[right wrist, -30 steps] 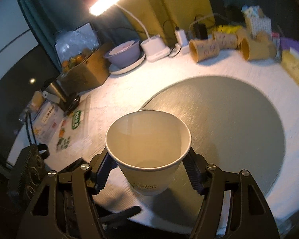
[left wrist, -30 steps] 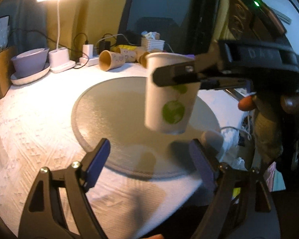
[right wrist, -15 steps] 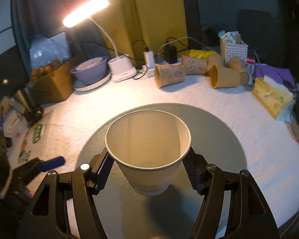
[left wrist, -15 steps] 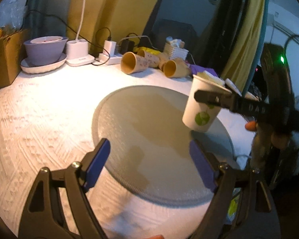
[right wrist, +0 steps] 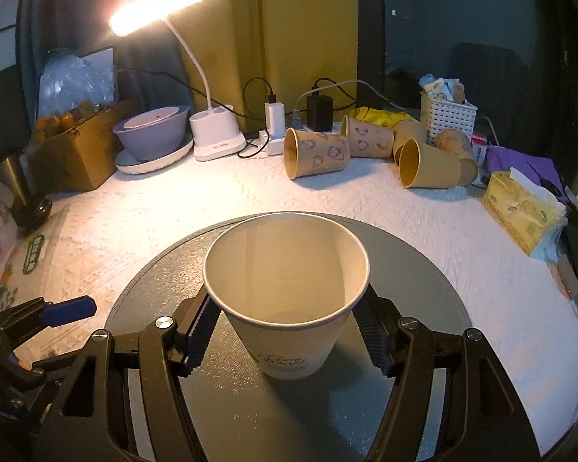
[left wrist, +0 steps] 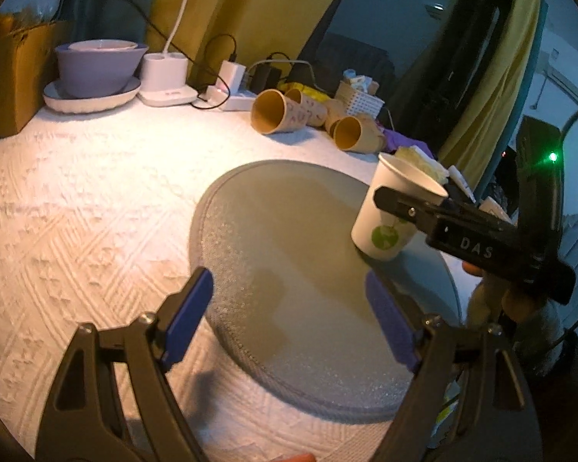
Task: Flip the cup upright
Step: 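Lower the upright cup onto the grey mat with the right gripper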
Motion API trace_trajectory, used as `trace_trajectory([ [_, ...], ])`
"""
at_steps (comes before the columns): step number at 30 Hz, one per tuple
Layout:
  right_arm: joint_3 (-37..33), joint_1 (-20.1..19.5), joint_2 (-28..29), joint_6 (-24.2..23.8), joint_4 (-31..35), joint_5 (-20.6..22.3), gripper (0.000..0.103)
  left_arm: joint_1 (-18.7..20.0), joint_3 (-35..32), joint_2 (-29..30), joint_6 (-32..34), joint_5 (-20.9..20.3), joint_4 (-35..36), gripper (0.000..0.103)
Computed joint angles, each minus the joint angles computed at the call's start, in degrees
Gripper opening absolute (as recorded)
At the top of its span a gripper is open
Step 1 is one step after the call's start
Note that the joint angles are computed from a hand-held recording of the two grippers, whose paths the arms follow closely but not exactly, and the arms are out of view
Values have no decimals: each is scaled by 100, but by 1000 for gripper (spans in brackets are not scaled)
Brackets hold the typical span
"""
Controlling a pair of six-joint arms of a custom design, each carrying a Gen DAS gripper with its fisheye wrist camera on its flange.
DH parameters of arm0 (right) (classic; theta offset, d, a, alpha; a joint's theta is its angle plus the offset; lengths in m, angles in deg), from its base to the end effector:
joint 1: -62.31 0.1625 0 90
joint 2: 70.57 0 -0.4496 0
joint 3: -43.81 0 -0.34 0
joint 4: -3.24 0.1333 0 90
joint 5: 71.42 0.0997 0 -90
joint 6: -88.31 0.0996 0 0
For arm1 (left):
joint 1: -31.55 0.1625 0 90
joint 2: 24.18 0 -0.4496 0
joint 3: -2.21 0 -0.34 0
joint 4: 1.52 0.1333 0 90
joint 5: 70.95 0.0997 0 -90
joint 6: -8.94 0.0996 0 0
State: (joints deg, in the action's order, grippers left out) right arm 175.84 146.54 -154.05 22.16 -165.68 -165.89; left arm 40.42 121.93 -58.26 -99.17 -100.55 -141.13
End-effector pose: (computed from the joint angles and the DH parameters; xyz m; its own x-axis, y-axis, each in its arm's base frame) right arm 0.0834 -0.4229 0.3191 -0.4788 -0.7287 0.4896 -0.8685 0.4746 -0.1429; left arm -0.4106 -0.2866 -0.0230 -0.8929 -0.2947 -0.3405 0.1595 0.5001 -0.8512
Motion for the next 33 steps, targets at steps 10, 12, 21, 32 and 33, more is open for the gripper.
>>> trace_trajectory([
  [10, 51, -59, -44, 6, -133, 41, 69, -14, 86, 11, -9, 8, -215, 83],
  [12, 61, -78, -59, 5, -112, 53, 69, -10, 81, 17, -3, 1, -221, 83],
  [21, 135, -155, -130, -9, -123, 53, 69, 8, 26, 22, -78, -3, -76, 83],
  [32, 212, -231, -197, -41, -291, 31, 74, 67, -155, 34, -100, -87, 337, 83],
  [33, 211, -235, -205, -47, -286, 14, 74, 80, -191, 36, -101, -109, 408, 83],
])
